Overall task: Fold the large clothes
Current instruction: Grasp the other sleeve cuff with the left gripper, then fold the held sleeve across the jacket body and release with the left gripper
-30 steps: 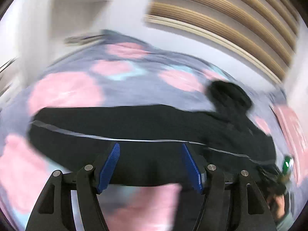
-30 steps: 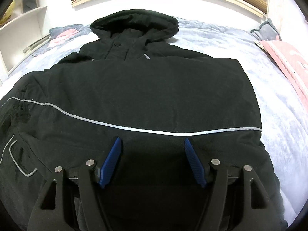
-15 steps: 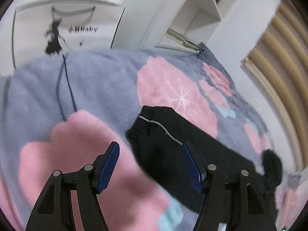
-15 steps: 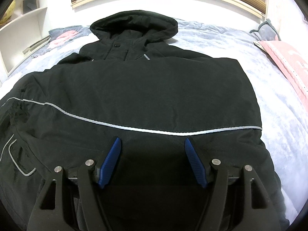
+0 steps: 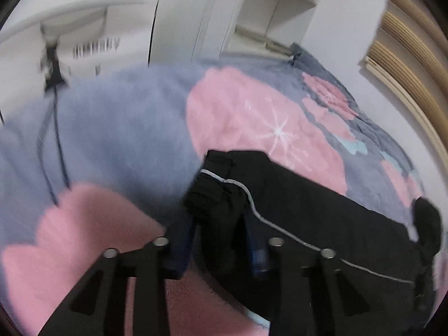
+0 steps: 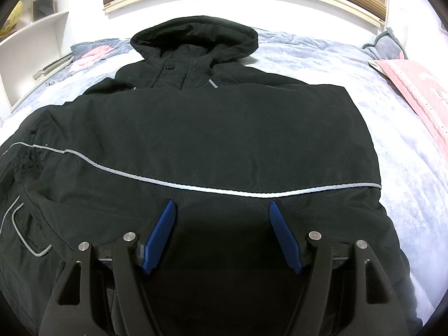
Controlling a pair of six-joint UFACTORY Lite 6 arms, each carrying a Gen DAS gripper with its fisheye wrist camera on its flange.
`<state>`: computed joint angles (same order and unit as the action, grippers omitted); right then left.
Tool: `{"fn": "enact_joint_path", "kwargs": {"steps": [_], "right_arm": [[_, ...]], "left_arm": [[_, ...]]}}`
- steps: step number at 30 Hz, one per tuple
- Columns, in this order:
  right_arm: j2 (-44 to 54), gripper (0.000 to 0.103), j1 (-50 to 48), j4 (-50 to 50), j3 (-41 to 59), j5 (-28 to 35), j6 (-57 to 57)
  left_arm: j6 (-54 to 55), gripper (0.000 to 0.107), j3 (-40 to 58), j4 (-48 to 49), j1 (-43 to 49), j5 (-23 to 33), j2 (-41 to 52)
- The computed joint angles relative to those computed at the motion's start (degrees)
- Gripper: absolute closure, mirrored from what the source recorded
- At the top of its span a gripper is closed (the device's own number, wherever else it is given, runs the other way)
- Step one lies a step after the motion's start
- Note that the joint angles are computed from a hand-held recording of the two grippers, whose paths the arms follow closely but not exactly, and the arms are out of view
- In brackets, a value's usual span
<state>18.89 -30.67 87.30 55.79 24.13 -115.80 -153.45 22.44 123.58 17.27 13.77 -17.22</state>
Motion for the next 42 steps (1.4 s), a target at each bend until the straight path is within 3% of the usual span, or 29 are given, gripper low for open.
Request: {"fn": "enact_joint_path", "kwargs": {"steps": [7, 9, 12, 15, 18, 22, 26, 30, 34, 36, 37, 40, 42], "right_arm": [[0.03, 0.031, -0.06, 0.21, -0.09, 0.09, -0.29], [0.11, 0.031, -0.15, 0.09, -0.03, 0.26, -0.18], [0.28, 0.029, -0.17, -0.03, 0.2, 0.45, -0.05], [0.69, 0.028, -0.36, 0.59, 0.36, 1.06, -0.76], [0.91, 0.027, -0.54, 1.07, 0.43, 1.57, -1.16], [0.92, 0.024, -0.43, 2.04, 0.12, 1.89, -2.34], [1.3, 0.023, -0.71, 1.98, 0.35, 2.8, -2.45], [1.35, 0.021, -1.03, 2.01, 0.24, 3.54, -2.81], [1.43, 0.02, -1.02, 2.57, 0.16, 3.84, -3.4], [1.39, 0.02, -0.83, 2.68, 0.13, 3.58, -3.45], [1.34, 0.02, -0.69, 2.63, 0.13, 3.32, -3.38], [0.66, 0.02, 0.19, 0.71, 0.3, 1.49, -1.17], [-0.79, 0.019, 1.41, -4.25, 0.48, -0.96, 4.9]], "left_arm": [[38.48, 0.089, 0.6, -40.71, -25.75, 19.57, -17.35], [41.57, 0.09, 3.91, -44.1, -34.69, 26.07, -18.21], [41.4, 0.09, 13.07, -43.54, -52.05, 38.93, -10.75], [40.0, 0.09, 22.21, -41.74, -63.01, 43.84, -0.89], [40.87, 0.091, 32.97, -40.19, -68.26, 43.11, 10.61], [44.73, 0.091, 49.92, -39.68, -70.78, 33.43, 28.69], [55.84, 0.09, 69.96, -49.38, -69.24, 21.64, 50.61], [70.16, 0.09, 82.58, -62.91, -66.41, 16.24, 64.32], [78.97, 0.083, 82.56, -72.11, -64.39, 11.02, 65.25], [83.78, 0.051, 78.83, -77.77, -62.67, 4.13, 62.62], [84.84, 0.047, 76.88, -79.89, -62.07, 1.47, 61.07], [85.04, 0.044, 74.3, -82.26, -63.38, 1.92, 58.2], [79.23, 0.044, 69.46, -76.49, -64.57, 3.2, 53.23]]}}
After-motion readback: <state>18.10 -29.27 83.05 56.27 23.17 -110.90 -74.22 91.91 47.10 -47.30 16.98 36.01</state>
